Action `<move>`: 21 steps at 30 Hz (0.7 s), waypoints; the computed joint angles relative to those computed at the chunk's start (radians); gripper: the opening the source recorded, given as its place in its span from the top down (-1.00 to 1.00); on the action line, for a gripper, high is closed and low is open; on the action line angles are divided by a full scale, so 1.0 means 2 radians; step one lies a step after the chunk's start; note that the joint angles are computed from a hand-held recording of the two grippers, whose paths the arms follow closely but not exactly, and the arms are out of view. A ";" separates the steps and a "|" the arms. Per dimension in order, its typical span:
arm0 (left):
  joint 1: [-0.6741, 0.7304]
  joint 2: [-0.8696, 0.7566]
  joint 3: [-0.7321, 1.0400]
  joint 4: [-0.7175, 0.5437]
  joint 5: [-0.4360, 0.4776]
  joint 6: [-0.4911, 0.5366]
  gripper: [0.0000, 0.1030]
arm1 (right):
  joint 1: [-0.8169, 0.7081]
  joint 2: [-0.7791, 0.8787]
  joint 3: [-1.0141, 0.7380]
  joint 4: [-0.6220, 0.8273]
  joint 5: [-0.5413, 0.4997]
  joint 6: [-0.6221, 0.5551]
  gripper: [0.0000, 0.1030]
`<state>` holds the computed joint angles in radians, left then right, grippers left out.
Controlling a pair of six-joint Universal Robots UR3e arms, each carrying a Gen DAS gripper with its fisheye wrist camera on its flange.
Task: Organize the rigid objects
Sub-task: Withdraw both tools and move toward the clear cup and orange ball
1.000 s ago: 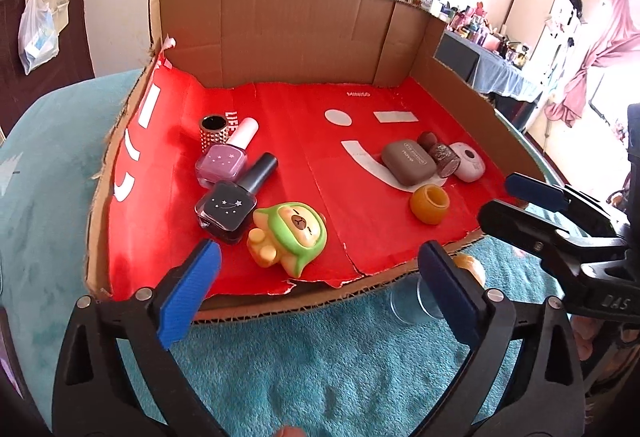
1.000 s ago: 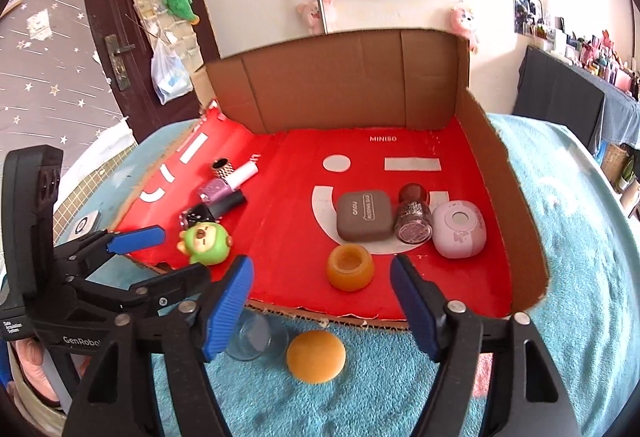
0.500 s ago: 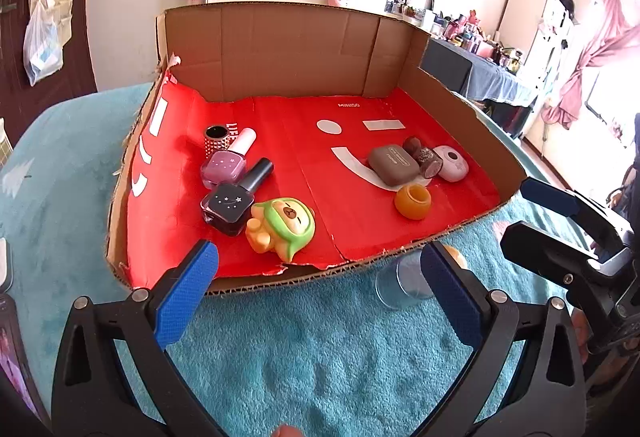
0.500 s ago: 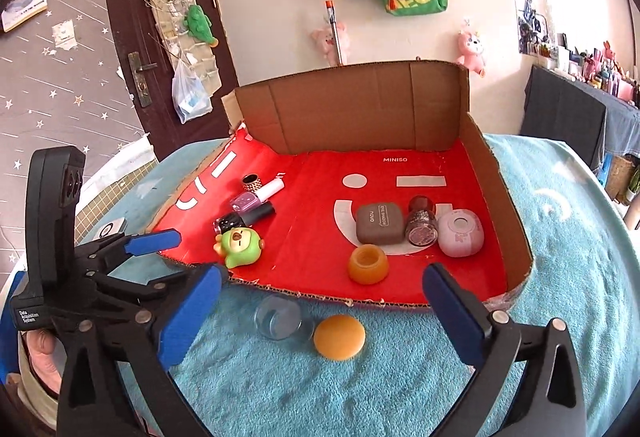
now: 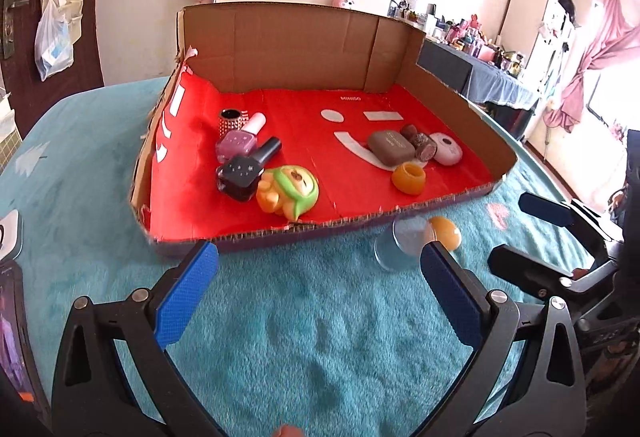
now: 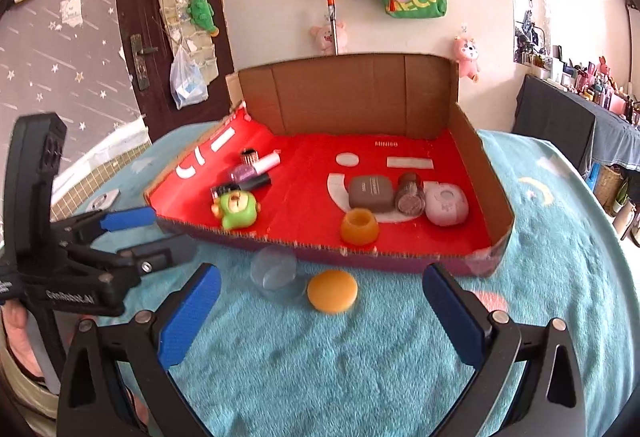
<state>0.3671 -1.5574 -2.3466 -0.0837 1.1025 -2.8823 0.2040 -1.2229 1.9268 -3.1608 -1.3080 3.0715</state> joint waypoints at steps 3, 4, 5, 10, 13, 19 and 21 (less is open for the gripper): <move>-0.002 -0.003 -0.008 0.002 -0.002 0.006 -1.00 | 0.001 0.001 0.009 0.009 0.001 -0.003 -1.00; -0.005 -0.005 -0.010 0.002 -0.001 0.009 -1.00 | 0.001 0.003 0.010 0.011 -0.001 -0.004 -1.00; -0.008 -0.008 -0.012 0.004 0.000 0.010 -1.00 | 0.005 0.005 0.012 0.011 -0.010 -0.005 -1.00; -0.018 -0.035 -0.008 0.007 0.004 0.012 -1.00 | 0.016 0.014 0.015 0.012 -0.048 -0.008 -1.00; -0.027 -0.049 -0.002 0.016 0.007 0.004 -1.00 | 0.016 0.019 0.018 0.008 -0.073 -0.010 -1.00; -0.066 -0.097 0.043 0.022 0.029 -0.025 -1.00 | -0.008 0.019 0.028 0.018 -0.096 -0.006 -1.00; -0.085 -0.117 0.066 0.018 0.043 -0.039 -1.00 | -0.019 0.019 0.029 0.025 -0.095 -0.001 -1.00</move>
<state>0.1962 -1.7910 -2.2136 -0.0479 1.1880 -2.9606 0.1661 -1.1849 1.9849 -3.1118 -1.4987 3.0704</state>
